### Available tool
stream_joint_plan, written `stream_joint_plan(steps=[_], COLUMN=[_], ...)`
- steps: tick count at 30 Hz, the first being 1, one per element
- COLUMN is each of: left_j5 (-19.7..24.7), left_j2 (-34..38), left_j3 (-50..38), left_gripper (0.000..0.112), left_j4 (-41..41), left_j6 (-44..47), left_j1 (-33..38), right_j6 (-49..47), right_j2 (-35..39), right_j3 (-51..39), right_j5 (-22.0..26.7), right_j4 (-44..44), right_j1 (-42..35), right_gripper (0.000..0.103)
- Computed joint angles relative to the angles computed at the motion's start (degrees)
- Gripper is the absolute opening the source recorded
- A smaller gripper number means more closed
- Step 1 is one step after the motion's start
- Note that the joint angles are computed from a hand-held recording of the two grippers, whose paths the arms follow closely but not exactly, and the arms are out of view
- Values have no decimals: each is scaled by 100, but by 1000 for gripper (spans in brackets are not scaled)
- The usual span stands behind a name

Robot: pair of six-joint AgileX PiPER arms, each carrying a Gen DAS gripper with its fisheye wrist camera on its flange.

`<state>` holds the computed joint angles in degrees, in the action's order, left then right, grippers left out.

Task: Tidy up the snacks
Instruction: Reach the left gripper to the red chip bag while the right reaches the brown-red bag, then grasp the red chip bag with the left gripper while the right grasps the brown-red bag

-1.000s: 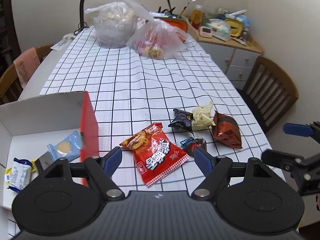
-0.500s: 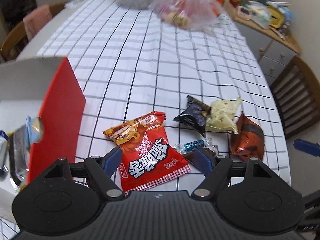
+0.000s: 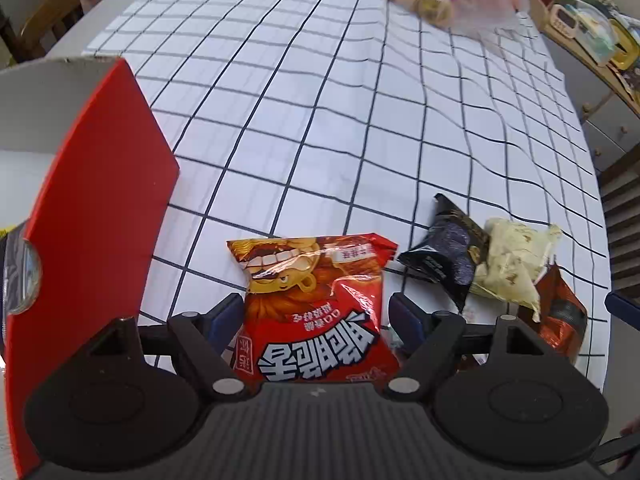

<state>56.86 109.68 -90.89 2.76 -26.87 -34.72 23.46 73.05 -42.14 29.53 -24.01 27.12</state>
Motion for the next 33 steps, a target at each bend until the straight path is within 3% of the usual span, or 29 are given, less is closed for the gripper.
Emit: stream_joint_plan(steps=[10, 17, 27, 33], left_j5=[-39, -170, -433, -597], left_j2=[207, 155, -88, -339], left_j3=[-5, 114, 454, 722], left_gripper=[84, 83, 72, 71], left_j4=[127, 265, 142, 7], left_j6=[68, 67, 200, 372], left_j1=[-60, -119, -64, -22], right_j6=[280, 375, 587, 1757], right_j2=[562, 572, 204, -78], right_j3=[2, 83, 287, 426], right_j5=[-247, -341, -353, -155], right_j4=[-727, -791, -585, -1133], right_j1=[73, 78, 58, 367], right_gripper=[94, 71, 43, 41])
